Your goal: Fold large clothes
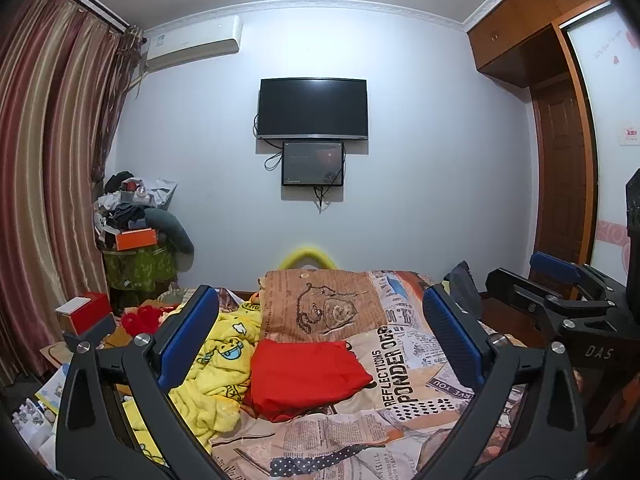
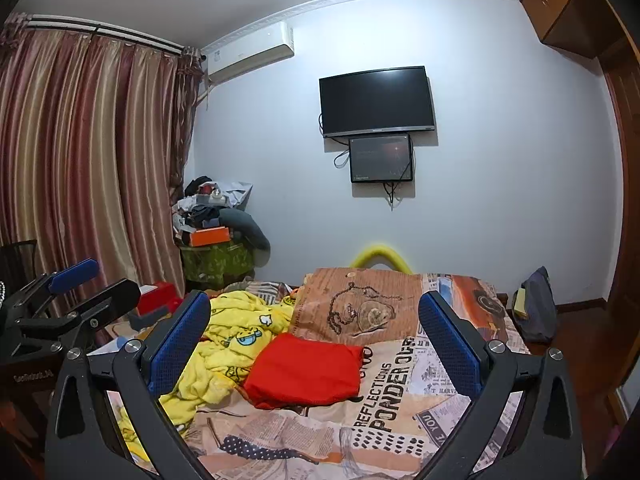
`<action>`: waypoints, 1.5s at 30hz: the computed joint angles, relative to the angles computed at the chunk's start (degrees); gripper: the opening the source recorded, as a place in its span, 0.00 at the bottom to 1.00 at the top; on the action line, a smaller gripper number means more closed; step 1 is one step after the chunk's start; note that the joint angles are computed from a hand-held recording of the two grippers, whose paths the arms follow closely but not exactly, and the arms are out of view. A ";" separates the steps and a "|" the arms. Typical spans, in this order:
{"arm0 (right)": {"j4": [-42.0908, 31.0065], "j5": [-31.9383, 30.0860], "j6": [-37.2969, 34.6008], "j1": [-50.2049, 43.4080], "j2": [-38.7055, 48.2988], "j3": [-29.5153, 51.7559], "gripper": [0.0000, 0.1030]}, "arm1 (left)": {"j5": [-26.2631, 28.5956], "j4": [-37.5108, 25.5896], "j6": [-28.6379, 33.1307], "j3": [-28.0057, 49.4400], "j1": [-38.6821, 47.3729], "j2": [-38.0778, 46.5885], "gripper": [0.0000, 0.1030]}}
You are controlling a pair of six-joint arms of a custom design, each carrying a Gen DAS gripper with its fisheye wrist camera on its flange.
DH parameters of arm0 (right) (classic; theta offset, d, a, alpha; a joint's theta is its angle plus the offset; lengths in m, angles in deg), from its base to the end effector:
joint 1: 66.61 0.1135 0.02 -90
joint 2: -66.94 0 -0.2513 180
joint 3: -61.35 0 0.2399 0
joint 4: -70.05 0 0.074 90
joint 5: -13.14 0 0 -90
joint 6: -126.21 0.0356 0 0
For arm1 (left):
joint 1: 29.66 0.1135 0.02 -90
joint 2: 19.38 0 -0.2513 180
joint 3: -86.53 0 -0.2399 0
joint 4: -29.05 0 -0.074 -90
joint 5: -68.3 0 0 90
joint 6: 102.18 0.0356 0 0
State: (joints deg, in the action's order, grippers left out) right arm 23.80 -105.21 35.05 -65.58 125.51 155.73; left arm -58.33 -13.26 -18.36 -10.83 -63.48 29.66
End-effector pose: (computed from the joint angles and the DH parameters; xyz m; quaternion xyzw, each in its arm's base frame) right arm 0.1868 0.0203 0.4492 -0.1709 0.7420 0.1875 0.6206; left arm 0.1418 -0.0694 0.4205 -0.0267 0.7484 0.0126 0.6626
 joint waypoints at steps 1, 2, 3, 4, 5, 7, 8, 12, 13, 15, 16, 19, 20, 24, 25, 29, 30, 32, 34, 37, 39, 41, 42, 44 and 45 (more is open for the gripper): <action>0.23 -0.05 0.03 -0.01 -0.39 -0.72 1.00 | 0.42 -0.11 -0.15 0.04 0.49 0.10 1.00; 0.13 -0.13 0.05 -0.11 -0.38 -0.61 1.00 | 1.03 -0.21 -0.34 0.04 1.07 0.16 1.00; 0.20 0.17 0.07 -0.12 -0.43 -0.59 1.00 | 1.34 -0.34 -0.55 -0.10 1.30 0.04 0.99; 0.66 0.41 0.07 -0.08 -0.52 -1.04 1.00 | 1.63 -0.49 -0.79 -0.20 1.48 -0.04 1.00; 0.83 0.75 -0.05 0.07 -0.83 -1.56 1.00 | 2.16 -0.51 -0.95 -0.29 1.92 -0.05 1.00; 0.01 0.65 -0.53 -0.01 -0.50 -1.13 1.00 | 2.37 -0.31 -0.99 -0.64 2.41 -0.09 1.00; -0.39 0.66 -0.62 0.00 -0.36 -0.97 1.00 | 2.39 -0.31 -1.00 -0.75 2.50 -0.05 1.00; -1.61 0.53 -0.58 -0.08 0.04 -0.31 1.00 | 3.68 -0.68 -1.33 -0.83 3.76 0.34 1.00; -1.67 0.52 -0.56 -0.13 0.08 -0.29 1.00 | 3.93 -0.73 -1.37 -0.87 4.01 0.41 1.00; -1.93 0.30 -0.55 -0.45 0.14 -0.19 1.00 | 4.01 -0.77 -1.31 -0.95 4.32 0.51 1.00; -2.17 0.21 -0.58 -0.52 0.25 0.02 1.00 | 4.03 -0.82 -1.32 -0.99 4.37 0.53 1.00; -2.86 -0.05 -0.53 -0.73 0.37 0.53 1.00 | 4.12 -0.96 -1.32 -0.88 4.45 0.69 1.00; -2.99 -0.27 -0.51 -0.92 0.35 0.59 1.00 | 3.78 -0.99 -1.24 -0.86 4.24 0.73 1.00; -3.13 -0.88 -0.46 -1.58 0.42 0.68 1.00 | 3.94 -1.07 -1.07 -0.81 4.53 0.99 1.00; -3.22 -0.99 -0.39 -1.75 0.42 0.72 1.00 | 4.27 -1.01 -1.05 -0.96 4.78 0.94 1.00; -3.34 -1.70 -0.15 -2.49 0.91 1.14 1.00 | 5.88 -0.96 -0.97 -0.90 5.57 1.20 1.00; -3.47 -1.83 -0.11 -2.70 1.00 1.36 1.00 | 6.29 -0.94 -0.96 -0.97 5.73 1.23 1.00; -3.23 -2.01 -0.02 -3.01 1.01 1.15 1.00 | 6.72 -0.98 -0.85 -0.95 5.87 1.39 1.00; -3.36 -1.99 0.20 -3.08 1.14 1.33 1.00 | 6.60 -0.82 -0.53 -1.11 5.89 1.54 1.00; -3.35 -2.24 0.62 -3.43 1.28 1.39 1.00 | 7.27 -0.68 -0.42 -1.22 6.41 1.63 1.00; -3.45 -2.15 0.72 -3.50 1.44 1.54 1.00 | 9.18 -1.24 -0.55 -1.08 7.49 1.73 1.00; -3.27 -2.07 0.85 -3.60 1.26 1.11 1.00 | 10.02 -1.07 -0.53 -1.36 8.26 1.63 1.00; -3.33 -2.12 1.06 -3.69 1.34 1.25 1.00 | 10.08 -0.90 -0.57 -1.49 8.41 1.62 1.00; -3.30 -2.37 1.38 -3.97 1.18 0.98 1.00 | 11.57 -1.14 -0.77 -1.30 9.31 1.80 1.00; -3.27 -2.67 1.46 -4.29 1.22 0.94 1.00 | 12.34 -1.22 -0.91 -1.31 9.81 1.76 1.00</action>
